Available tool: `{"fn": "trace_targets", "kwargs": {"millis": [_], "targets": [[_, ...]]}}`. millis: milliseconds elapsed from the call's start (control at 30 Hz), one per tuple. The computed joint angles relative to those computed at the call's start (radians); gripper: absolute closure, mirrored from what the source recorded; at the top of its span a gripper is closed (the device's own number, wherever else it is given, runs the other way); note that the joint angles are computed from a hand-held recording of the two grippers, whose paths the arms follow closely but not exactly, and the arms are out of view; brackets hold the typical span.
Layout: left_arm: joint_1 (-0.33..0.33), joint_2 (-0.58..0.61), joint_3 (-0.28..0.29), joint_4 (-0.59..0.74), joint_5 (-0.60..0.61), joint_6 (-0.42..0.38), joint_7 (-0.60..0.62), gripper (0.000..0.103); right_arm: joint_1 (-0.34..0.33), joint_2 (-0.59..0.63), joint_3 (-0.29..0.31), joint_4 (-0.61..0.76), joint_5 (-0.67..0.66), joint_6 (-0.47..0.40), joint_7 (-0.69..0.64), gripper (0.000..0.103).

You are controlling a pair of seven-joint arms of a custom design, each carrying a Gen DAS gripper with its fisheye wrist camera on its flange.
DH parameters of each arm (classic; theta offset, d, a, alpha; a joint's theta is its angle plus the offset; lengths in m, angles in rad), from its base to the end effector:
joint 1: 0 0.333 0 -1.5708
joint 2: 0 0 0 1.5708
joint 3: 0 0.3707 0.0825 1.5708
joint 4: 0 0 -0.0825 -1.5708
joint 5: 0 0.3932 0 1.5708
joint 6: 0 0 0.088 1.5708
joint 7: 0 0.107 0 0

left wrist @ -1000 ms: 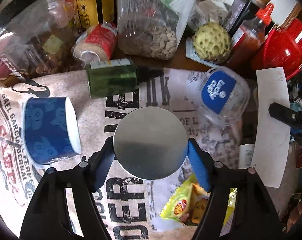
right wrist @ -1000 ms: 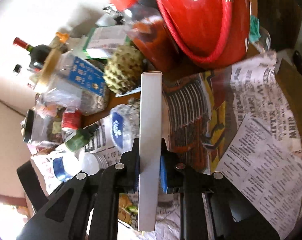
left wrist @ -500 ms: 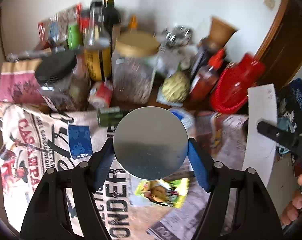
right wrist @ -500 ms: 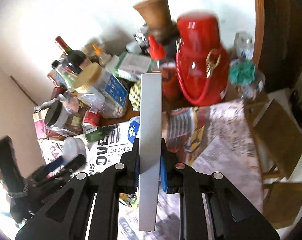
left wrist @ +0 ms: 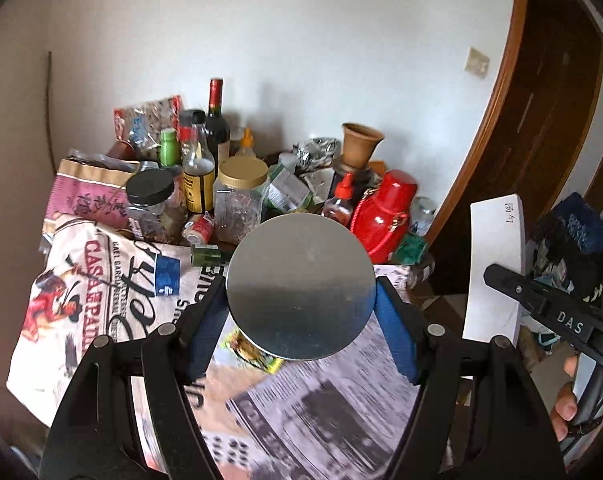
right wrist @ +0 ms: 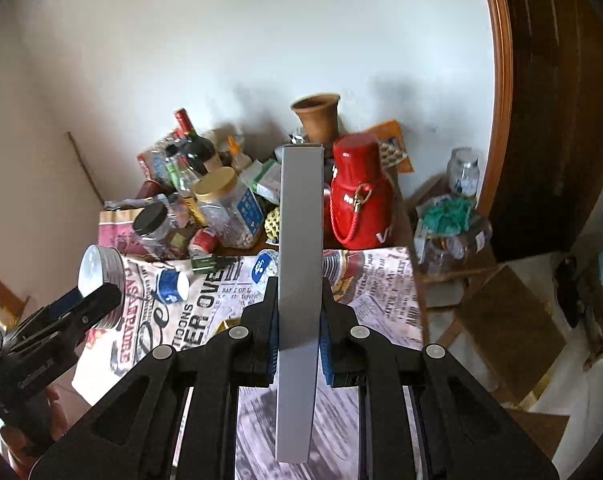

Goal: Collect trash
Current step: 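Carry the tin lid and white box down over the white bucket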

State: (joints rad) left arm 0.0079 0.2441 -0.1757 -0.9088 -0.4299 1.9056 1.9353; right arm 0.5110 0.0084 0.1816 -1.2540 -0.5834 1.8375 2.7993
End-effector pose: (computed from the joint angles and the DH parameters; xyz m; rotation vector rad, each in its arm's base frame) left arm 0.6189 -0.1078 0.8989 -1.3020 2.2740 -1.1838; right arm 0.4621 0.3251 0.8716 -1.1816 2.1091 -0.6186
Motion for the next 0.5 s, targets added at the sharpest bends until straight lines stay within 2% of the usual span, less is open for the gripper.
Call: {"fn": "trace_targets", "kwargs": {"millis": [67, 200, 367, 500], "targets": [[0.018, -0.084, 0.003, -0.109, -0.041, 0.043, 0.033, 0.032, 0.012, -0.02, 0.012, -0.008, -0.027, -0.015, -0.015, 0.088], [0.028, -0.195, 0.031, -0.232, -0.107, 0.079, 0.102, 0.032, 0.031, -0.051, 0.044, -0.021, -0.077, -0.044, -0.022, 0.088], [0.037, -0.296, 0.091, -0.323, -0.217, 0.065, 0.2, 0.032, 0.069, -0.049, 0.097, 0.02, -0.155, -0.133, 0.02, 0.088], [0.046, -0.352, 0.142, -0.366, -0.276, 0.031, 0.264, 0.032, 0.134, -0.006, 0.131, 0.104, -0.236, -0.231, 0.056, 0.088]]}}
